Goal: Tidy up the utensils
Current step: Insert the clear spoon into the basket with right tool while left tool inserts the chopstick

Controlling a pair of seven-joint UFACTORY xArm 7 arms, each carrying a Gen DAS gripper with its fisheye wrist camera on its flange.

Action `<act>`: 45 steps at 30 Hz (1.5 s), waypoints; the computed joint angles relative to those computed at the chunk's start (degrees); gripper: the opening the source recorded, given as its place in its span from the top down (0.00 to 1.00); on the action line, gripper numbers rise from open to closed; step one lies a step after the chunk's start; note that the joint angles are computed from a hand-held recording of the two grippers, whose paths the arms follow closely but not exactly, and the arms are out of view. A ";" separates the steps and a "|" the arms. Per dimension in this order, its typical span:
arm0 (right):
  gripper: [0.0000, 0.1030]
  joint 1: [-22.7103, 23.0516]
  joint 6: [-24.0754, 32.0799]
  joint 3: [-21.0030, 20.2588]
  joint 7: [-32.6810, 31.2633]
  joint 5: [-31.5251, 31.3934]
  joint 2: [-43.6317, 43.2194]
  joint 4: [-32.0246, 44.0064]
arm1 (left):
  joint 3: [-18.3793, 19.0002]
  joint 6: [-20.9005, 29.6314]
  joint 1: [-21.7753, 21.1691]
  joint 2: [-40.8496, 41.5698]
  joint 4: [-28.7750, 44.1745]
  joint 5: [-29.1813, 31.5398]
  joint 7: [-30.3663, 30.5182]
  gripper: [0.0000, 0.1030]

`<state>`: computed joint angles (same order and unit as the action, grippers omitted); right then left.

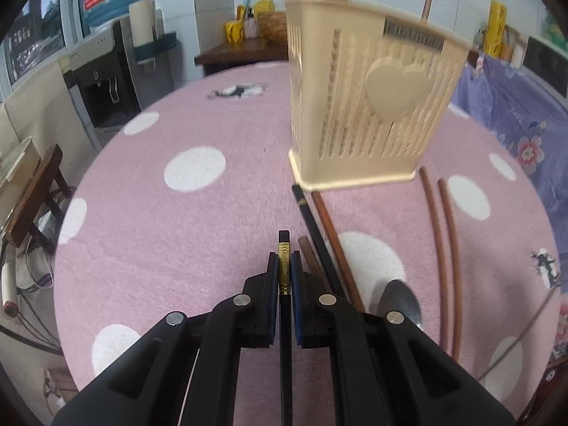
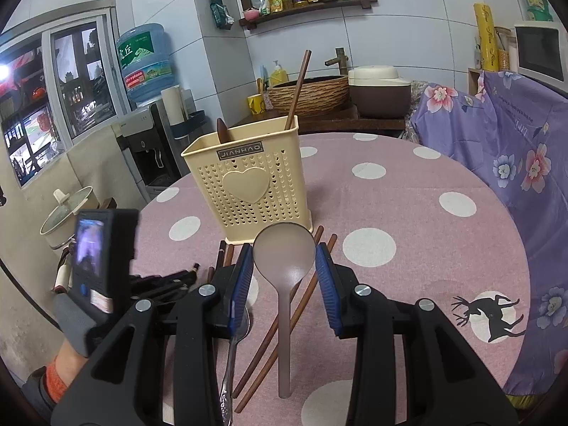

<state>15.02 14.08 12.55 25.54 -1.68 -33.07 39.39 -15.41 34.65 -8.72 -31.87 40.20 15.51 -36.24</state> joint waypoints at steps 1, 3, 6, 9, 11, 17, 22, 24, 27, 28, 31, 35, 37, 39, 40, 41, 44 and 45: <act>0.64 0.17 -0.07 -0.29 -0.14 0.11 -0.08 -0.08 | 0.81 -0.98 -0.51 -1.20 -0.40 -0.55 0.47 0.92; 0.64 0.17 -0.14 -0.50 -0.20 0.23 -0.37 -0.34 | 2.38 -2.41 -1.51 -3.93 -0.87 -2.15 2.01 0.92; 0.64 -0.26 0.07 -0.38 -0.03 0.11 -0.89 -0.48 | 4.15 -4.12 -2.04 -9.00 -1.34 -4.29 4.71 0.92; 0.64 -0.57 0.26 -0.34 0.26 0.11 -1.43 -0.70 | 4.87 -5.03 -1.58 -12.76 -1.13 -5.97 6.82 0.92; 0.64 -0.54 0.20 -0.52 0.33 0.26 -1.67 -0.82 | 5.05 -5.72 -0.87 -14.34 -0.97 -6.74 8.12 0.92; 0.64 -0.16 -0.40 -0.64 0.21 0.52 -1.91 -0.75 | 6.10 -7.45 -0.22 -16.06 -1.01 -10.05 11.33 0.92; 0.64 1.00 -1.06 -1.71 -0.67 1.38 -1.76 -0.78 | 7.07 -8.38 -0.64 -16.18 -1.44 -12.24 13.42 0.92; 0.64 1.65 -1.63 -2.39 -1.25 2.01 -1.60 -0.80 | 7.46 -9.01 -0.60 -16.25 -1.56 -12.97 14.11 0.92; 0.64 3.70 -2.65 -4.27 -3.05 3.55 -0.82 -0.53 | 7.85 -9.77 -0.48 -16.40 -1.55 -13.94 14.82 0.92; 0.64 4.13 -3.06 -4.69 -3.63 3.99 -0.55 -0.35 | 8.10 -10.05 -0.55 -16.23 -1.38 -14.32 15.09 0.92; 0.64 4.04 -4.11 -4.73 -4.67 4.42 0.33 0.52 | 8.17 -10.89 -0.08 -15.59 -0.96 -14.76 15.72 0.92; 0.64 4.50 -4.55 -5.36 -6.47 4.95 1.69 2.56 | 8.21 -12.08 0.51 -14.14 0.27 -14.75 16.72 0.92; 0.64 5.68 -4.79 -6.53 -7.85 5.95 2.77 4.12 | 8.60 -12.63 0.36 -13.00 1.60 -14.93 17.54 0.92; 0.64 6.82 -4.72 -7.65 -9.63 6.91 4.30 6.32 | 8.88 -13.17 0.22 -11.57 3.75 -15.08 18.44 0.92; 0.64 6.83 -4.89 -7.79 -10.36 7.12 5.30 7.91 | 9.04 -13.47 0.09 -10.78 5.06 -15.17 18.95 0.92; 0.64 6.92 -4.99 -7.96 -11.16 7.35 6.29 9.51 | 9.27 -13.70 -0.07 -9.72 6.96 -15.25 19.59 0.92; 0.64 5.79 -5.36 -7.39 -13.00 7.06 10.27 16.38 | 10.17 -14.25 -0.92 -6.08 13.28 -16.04 21.52 0.92; 0.64 5.30 -5.29 -7.15 -13.39 6.93 11.66 18.88 | 10.45 -14.30 -1.32 -4.40 16.19 -16.44 22.18 0.92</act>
<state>20.32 8.79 5.40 12.15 5.26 -21.41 58.27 -4.96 20.35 -10.04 -36.27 56.39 -0.93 -14.06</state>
